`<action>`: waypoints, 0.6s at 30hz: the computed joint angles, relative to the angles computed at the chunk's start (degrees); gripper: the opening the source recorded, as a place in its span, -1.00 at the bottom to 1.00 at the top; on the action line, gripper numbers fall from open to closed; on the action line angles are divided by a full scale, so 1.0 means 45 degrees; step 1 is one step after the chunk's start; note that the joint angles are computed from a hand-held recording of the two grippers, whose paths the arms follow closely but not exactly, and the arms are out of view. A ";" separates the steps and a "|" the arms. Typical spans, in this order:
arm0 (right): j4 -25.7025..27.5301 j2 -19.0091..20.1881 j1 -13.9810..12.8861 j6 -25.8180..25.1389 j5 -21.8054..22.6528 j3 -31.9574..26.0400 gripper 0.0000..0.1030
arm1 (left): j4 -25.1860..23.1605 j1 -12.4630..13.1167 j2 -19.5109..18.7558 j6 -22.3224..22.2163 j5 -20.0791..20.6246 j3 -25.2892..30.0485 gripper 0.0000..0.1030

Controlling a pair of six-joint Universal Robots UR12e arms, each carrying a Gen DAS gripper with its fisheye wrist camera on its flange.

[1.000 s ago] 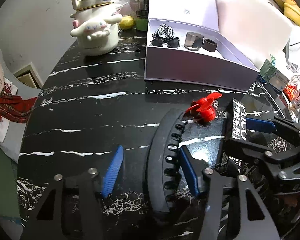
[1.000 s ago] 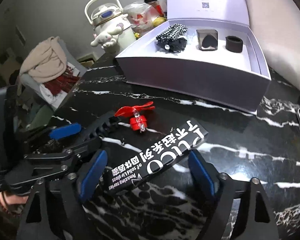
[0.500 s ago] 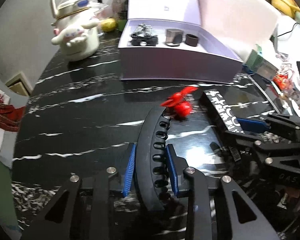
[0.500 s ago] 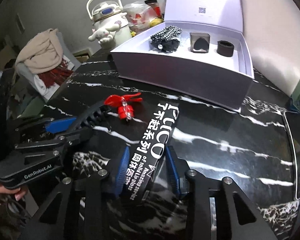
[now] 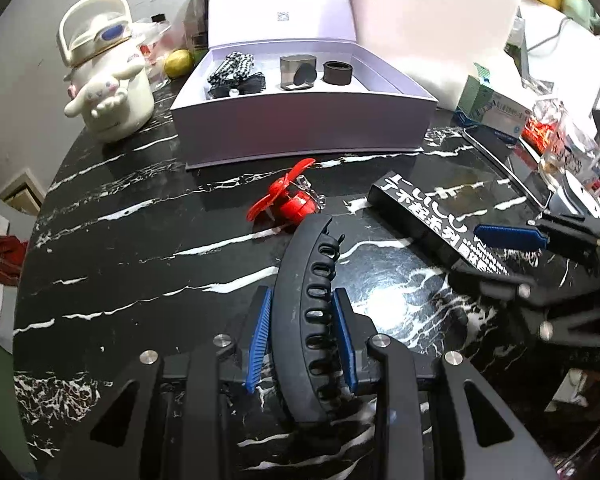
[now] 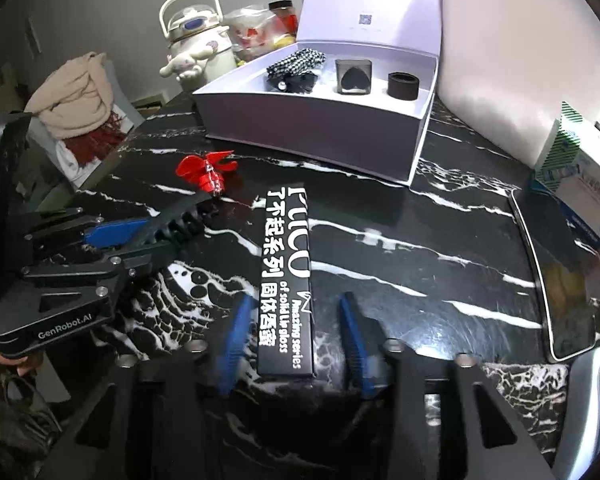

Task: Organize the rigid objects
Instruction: 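Grasp the black comb clip with the left gripper while the right grasps the printed black box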

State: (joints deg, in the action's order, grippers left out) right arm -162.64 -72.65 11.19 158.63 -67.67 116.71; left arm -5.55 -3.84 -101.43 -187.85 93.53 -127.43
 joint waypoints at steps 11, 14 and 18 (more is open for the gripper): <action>-0.0865 0.0299 0.0423 -0.0344 -0.0617 -0.0092 0.09 | 0.0362 -0.0020 -0.0108 -0.0127 0.0160 -0.0026 -0.41; -0.1578 0.0400 0.0624 -0.0495 -0.1358 -0.0021 -0.27 | 0.0808 -0.0045 -0.0222 -0.0084 0.0228 -0.0080 -0.41; -0.1608 0.0449 0.0563 -0.0703 -0.1022 -0.0039 -0.34 | 0.0760 -0.0019 -0.0218 -0.0106 0.0146 -0.0052 -0.41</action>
